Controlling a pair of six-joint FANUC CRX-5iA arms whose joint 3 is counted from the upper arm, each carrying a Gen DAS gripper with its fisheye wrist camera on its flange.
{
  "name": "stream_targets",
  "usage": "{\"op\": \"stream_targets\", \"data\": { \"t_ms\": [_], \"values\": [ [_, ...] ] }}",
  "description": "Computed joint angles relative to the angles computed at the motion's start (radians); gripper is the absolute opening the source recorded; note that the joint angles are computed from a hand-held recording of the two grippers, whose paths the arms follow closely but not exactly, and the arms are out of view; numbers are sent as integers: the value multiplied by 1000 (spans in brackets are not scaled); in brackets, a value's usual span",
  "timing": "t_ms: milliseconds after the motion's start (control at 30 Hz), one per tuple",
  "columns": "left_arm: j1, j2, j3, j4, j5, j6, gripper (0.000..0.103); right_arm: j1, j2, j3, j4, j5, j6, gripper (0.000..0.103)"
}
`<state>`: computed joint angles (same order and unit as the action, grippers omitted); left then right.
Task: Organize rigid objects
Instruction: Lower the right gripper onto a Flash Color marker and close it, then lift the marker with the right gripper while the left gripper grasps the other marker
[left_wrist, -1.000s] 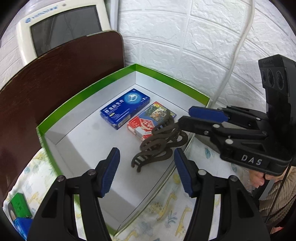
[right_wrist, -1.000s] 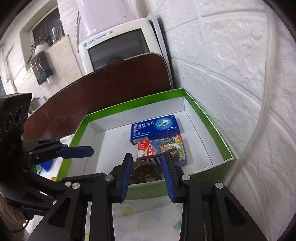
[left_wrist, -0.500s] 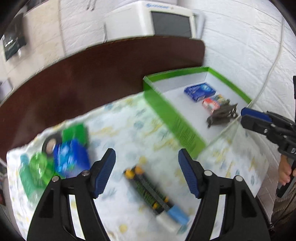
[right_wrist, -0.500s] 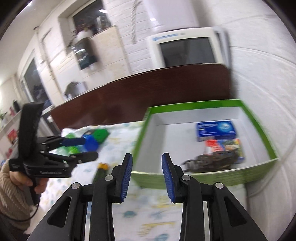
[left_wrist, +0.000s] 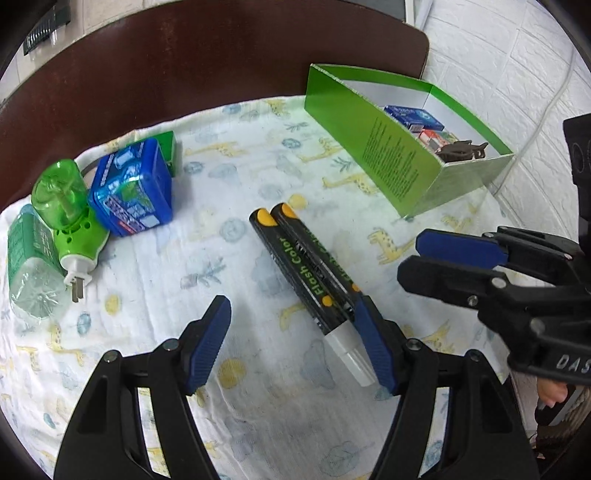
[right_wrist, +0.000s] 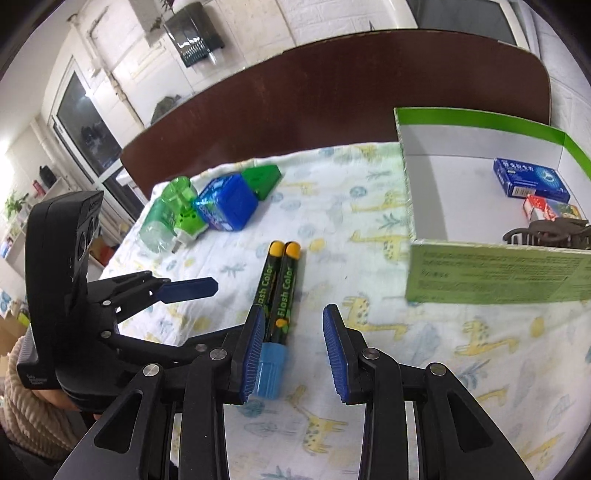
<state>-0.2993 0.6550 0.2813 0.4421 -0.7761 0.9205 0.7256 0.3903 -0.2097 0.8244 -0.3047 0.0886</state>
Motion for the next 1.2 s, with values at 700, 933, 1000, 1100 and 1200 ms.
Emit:
{"op": "stream_targets", "data": {
  "t_ms": [700,933,1000,1100,1200],
  "values": [
    [24,23,17,10,-5,-61,28,32,145,244,-260,-199,248,35],
    [54,44,38,73,-56,-73,14,31,176,304,-318,-248,339,27],
    [51,43,37,69,-52,-80,14,33,187,319,-325,-261,359,22],
    [42,45,46,46,-41,-72,15,41,203,333,-292,-280,369,19],
    [40,44,44,47,-35,-65,15,41,200,330,-295,-272,363,19]
  ]
}}
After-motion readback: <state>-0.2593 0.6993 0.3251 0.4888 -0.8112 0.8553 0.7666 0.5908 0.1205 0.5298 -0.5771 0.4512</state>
